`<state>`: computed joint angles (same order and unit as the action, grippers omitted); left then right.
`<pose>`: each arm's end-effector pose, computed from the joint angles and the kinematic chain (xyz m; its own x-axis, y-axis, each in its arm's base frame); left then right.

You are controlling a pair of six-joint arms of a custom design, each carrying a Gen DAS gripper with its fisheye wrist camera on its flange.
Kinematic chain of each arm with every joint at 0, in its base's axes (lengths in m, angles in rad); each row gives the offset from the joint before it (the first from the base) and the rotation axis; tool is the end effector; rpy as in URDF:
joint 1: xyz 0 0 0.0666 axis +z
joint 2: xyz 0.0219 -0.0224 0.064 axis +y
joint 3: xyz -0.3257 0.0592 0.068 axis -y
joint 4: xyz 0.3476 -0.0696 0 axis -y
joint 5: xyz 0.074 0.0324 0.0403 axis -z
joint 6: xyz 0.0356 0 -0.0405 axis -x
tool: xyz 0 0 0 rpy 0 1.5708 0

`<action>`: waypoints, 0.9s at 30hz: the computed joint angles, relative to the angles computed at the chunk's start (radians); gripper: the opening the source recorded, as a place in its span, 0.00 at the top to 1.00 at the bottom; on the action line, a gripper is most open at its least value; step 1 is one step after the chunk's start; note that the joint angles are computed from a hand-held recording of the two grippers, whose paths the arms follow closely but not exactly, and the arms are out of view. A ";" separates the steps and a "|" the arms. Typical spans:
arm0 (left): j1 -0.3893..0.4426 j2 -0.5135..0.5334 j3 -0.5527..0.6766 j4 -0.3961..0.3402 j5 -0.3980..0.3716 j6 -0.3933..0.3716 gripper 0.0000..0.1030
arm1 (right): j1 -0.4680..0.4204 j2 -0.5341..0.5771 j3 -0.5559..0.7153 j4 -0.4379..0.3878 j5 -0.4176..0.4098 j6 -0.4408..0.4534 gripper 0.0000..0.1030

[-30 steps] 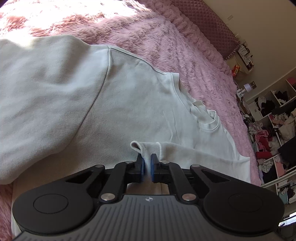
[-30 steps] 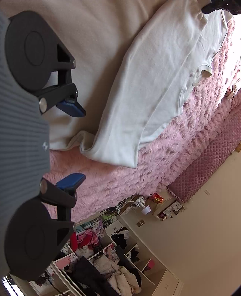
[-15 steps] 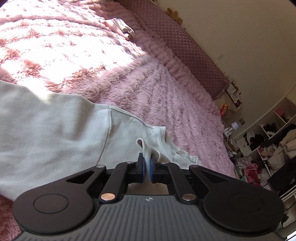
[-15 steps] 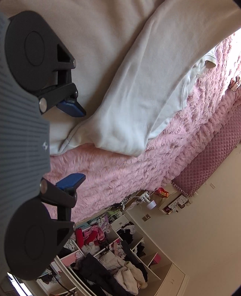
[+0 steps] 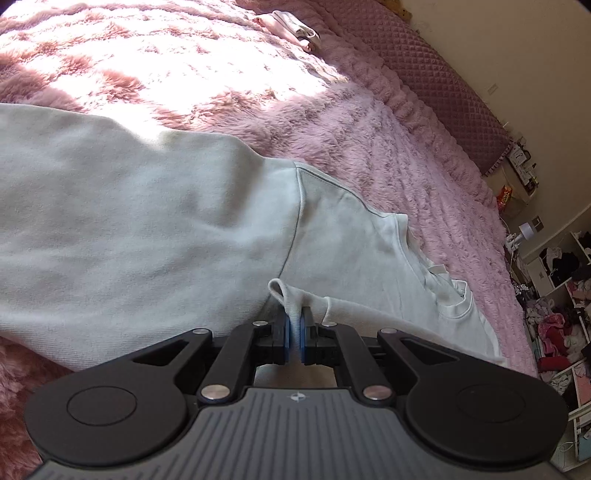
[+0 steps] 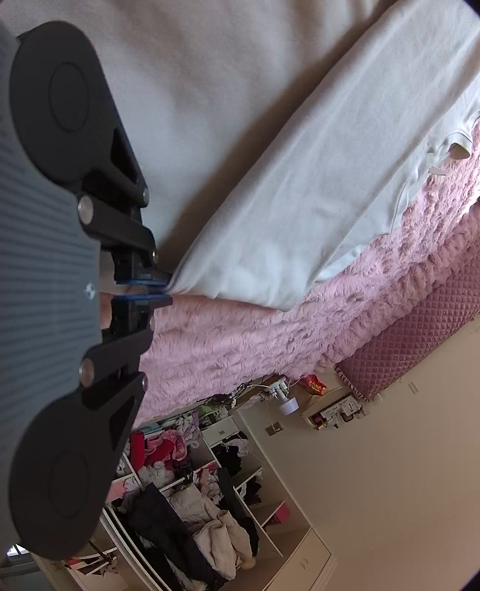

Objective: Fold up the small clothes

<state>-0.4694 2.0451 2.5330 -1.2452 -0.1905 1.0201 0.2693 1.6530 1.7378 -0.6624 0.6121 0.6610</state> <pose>0.5533 -0.2735 0.4772 -0.5945 -0.6367 -0.4911 -0.3539 0.7556 -0.5512 0.5348 0.1260 0.4226 -0.5667 -0.6776 -0.4687 -0.1287 0.6347 -0.7620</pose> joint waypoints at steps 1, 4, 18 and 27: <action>0.004 0.007 0.003 -0.007 0.010 0.009 0.95 | -0.001 0.005 0.003 -0.012 -0.001 -0.002 1.00; 0.009 0.060 0.096 -0.067 0.022 -0.021 0.94 | 0.007 0.004 -0.001 -0.004 0.020 0.020 1.00; 0.000 -0.405 -0.451 0.061 -0.057 0.024 0.32 | 0.117 -0.050 0.159 -0.212 -0.046 -0.236 0.40; 0.063 -0.909 -1.041 0.288 -0.261 0.160 0.29 | 0.363 -0.025 0.224 -0.135 -0.212 -0.211 0.21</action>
